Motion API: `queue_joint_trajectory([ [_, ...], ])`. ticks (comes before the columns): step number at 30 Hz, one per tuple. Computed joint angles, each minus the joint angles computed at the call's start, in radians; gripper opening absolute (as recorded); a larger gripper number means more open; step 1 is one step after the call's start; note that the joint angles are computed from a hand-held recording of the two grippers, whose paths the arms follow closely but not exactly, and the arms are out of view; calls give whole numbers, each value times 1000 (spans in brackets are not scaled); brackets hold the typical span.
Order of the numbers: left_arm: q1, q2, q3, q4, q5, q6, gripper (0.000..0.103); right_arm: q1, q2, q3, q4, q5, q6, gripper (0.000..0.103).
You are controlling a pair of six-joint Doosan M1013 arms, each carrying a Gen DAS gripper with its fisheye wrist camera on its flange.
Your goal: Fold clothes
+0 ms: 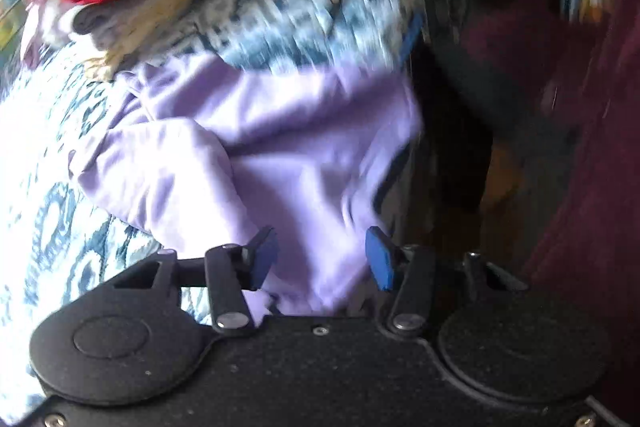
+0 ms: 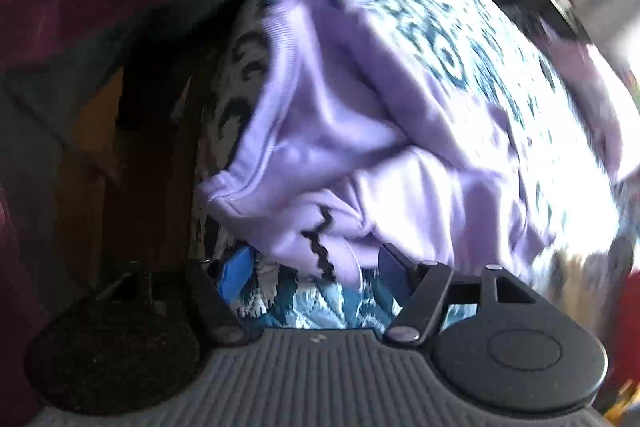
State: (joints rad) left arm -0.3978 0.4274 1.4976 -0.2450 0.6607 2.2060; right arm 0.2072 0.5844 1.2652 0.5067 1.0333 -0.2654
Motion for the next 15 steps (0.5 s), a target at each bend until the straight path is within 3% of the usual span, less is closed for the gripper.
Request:
queue_joint_trajectory([
  [3, 8, -5, -6, -31, -36, -18, 52, -15, 12, -38, -4, 64, 78, 69],
  [6, 4, 23, -39, 175, -73, -315, 52, -27, 45, -97, 8, 106, 178, 69],
  [9, 19, 83, -110, 326, -65, -637, 52, -24, 112, -194, 15, 76, 387, 70],
  [13, 74, 145, -180, 279, -83, -902, 52, -31, 205, -320, 105, 13, 740, 78],
  [15, 106, 175, -206, 184, -118, -921, 52, -36, 261, -394, 164, -7, 928, 80],
])
